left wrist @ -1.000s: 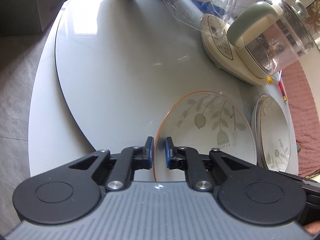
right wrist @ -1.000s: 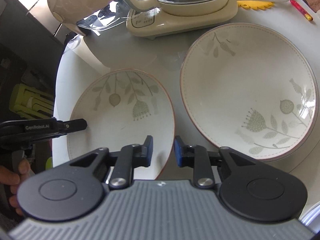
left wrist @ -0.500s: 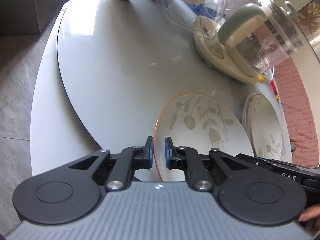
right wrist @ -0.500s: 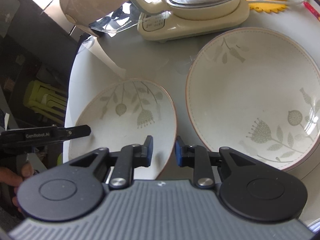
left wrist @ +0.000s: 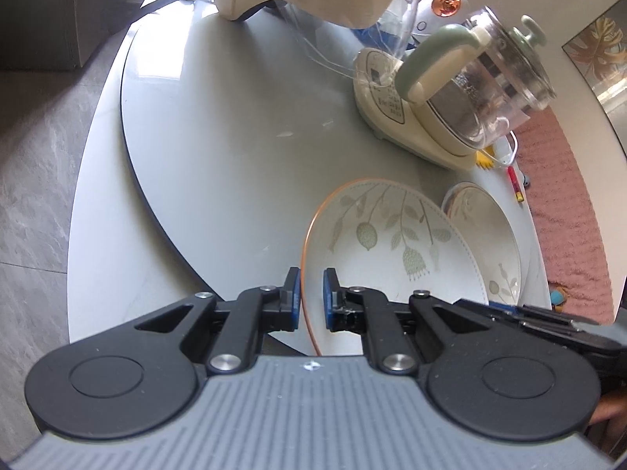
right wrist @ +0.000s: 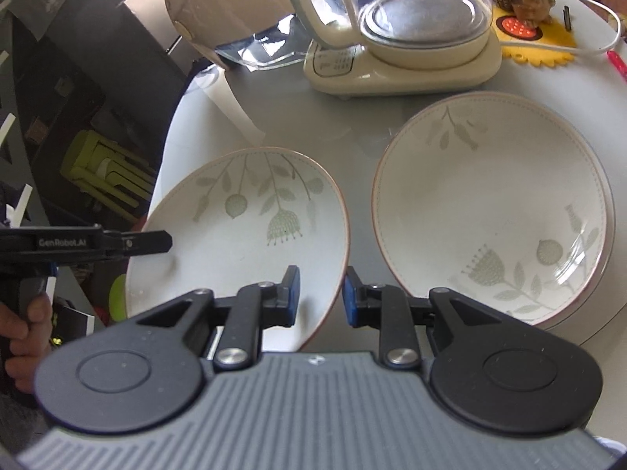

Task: Organize plates and bowls
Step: 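Close both tools on the rim of the stacked plates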

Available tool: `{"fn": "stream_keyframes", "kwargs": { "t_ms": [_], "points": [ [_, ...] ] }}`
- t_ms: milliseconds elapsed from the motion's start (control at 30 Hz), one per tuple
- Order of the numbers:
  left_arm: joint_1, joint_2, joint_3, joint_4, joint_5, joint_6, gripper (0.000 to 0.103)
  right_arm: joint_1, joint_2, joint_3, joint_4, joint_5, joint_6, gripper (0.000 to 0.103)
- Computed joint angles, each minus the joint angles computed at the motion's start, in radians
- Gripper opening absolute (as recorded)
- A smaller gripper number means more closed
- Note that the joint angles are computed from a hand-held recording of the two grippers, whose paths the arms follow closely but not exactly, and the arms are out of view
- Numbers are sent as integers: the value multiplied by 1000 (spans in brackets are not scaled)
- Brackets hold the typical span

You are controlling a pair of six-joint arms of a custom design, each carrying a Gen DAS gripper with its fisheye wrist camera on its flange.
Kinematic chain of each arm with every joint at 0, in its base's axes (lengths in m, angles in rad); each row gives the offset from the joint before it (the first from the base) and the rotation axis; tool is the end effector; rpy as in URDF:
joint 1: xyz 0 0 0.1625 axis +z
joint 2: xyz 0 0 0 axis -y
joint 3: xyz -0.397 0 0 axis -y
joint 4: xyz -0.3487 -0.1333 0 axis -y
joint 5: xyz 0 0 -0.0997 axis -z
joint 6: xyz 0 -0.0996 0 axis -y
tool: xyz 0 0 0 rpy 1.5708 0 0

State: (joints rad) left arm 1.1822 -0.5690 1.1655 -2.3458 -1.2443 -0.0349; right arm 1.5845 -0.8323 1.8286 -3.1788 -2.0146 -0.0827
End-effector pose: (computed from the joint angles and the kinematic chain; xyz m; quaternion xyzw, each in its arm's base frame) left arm -0.1266 -0.7454 0.1054 0.1586 0.9700 -0.1200 0.1398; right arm 0.0986 -0.5887 0.1470 -0.0214 -0.9323 0.2863 0.2199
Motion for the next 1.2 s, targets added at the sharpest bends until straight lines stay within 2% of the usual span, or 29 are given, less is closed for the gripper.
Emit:
{"fn": "stream_keyframes", "kwargs": {
  "t_ms": [267,533,700,800,1200],
  "points": [
    [-42,11,-22,7,-16,-16,13,-5,-52,43,-55,0,-20,26],
    [-83,92,-116,28,-63,6,13,-35,-124,84,-90,-15,-36,26],
    [-97,163,-188,73,-95,8,13,-59,-159,111,-127,-49,-30,26],
    [-107,209,-232,103,-96,-2,13,-69,-173,123,-143,-82,-31,26],
    [-141,338,-368,178,-83,-41,13,-129,-219,144,-148,-97,-35,26]
  ]
}}
